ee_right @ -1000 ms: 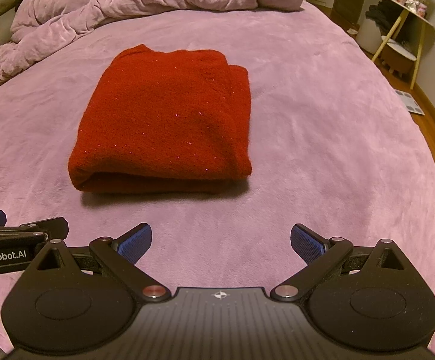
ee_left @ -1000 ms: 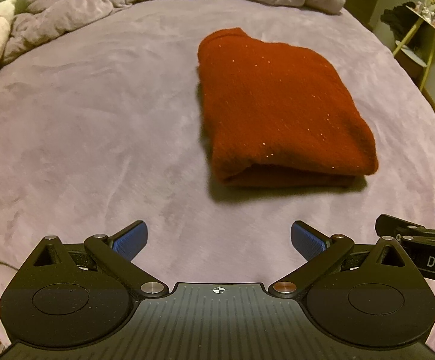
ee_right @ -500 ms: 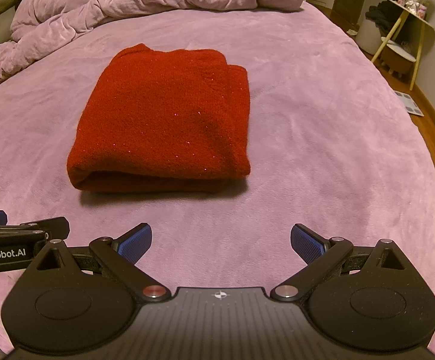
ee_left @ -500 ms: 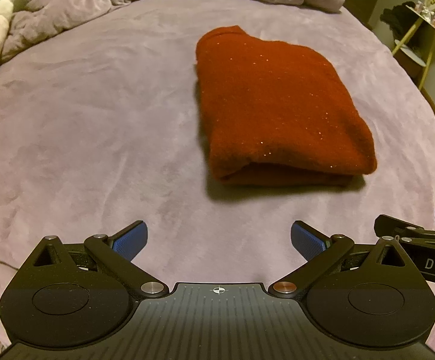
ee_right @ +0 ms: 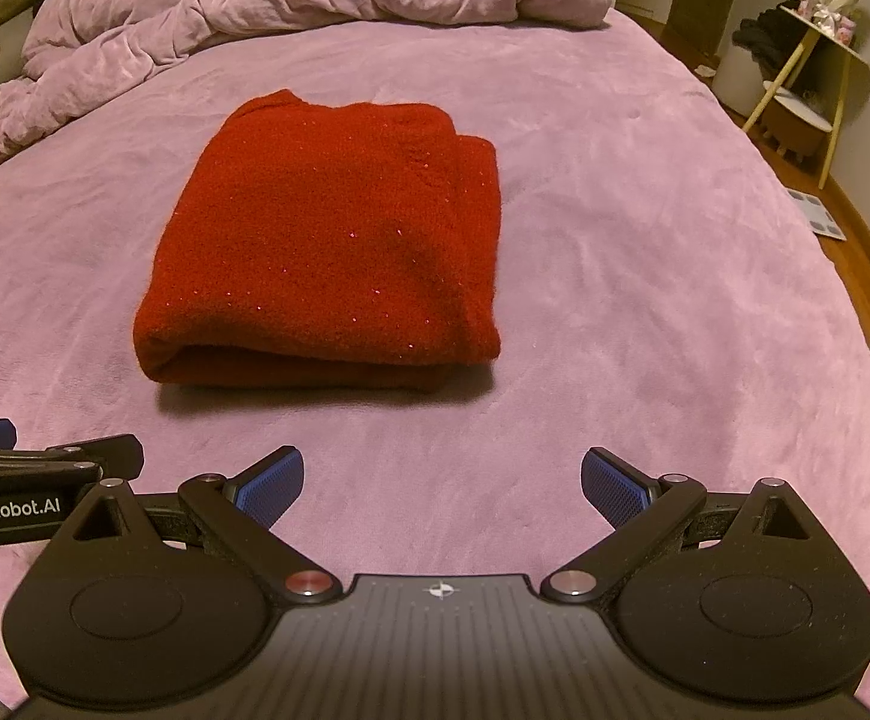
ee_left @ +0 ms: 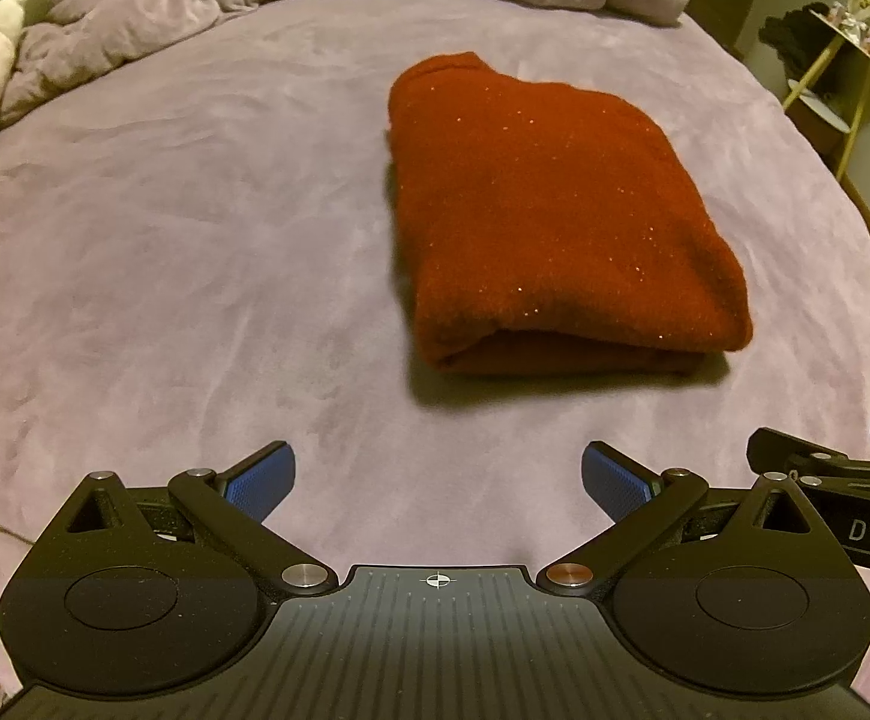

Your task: Fold small clothes

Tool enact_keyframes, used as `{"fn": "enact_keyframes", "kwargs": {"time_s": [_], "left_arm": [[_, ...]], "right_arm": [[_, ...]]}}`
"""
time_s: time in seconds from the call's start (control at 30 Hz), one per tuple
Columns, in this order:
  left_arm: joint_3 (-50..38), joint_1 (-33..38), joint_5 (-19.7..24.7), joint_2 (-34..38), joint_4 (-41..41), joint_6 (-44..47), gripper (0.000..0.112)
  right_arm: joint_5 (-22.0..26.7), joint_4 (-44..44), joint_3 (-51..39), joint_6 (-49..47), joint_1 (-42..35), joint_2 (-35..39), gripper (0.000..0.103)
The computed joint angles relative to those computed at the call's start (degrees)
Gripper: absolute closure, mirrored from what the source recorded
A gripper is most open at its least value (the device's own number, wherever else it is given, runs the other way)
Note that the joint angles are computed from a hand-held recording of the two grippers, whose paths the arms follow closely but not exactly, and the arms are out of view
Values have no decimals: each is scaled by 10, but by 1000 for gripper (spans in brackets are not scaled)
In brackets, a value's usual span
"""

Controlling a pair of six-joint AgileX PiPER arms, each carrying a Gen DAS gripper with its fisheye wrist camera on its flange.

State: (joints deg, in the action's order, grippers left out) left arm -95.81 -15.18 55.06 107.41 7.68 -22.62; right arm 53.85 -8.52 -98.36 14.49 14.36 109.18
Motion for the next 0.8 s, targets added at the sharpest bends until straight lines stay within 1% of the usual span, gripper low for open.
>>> {"fn": "enact_keyframes", "kwargs": {"time_s": [0.37,0.5,0.63,0.73,0.8], "left_arm": [[-12,3,3,9,-7,1,9],[-5,10,-7,6,-23,10,9],[24,6,-37,-9,-11,9,9],[19,4,-32,-5,-7,7,9],[1,-1,-13,5,9,1,9]], "right_arm": [[5,-1,-7,-3,-1,4,4],[4,-3,-8,-2,-1,5,4],[5,-3,-9,-3,-1,5,4],[7,-1,-12,-4,-2,6,4],[8,1,-14,-5,-3,8,4]]}}
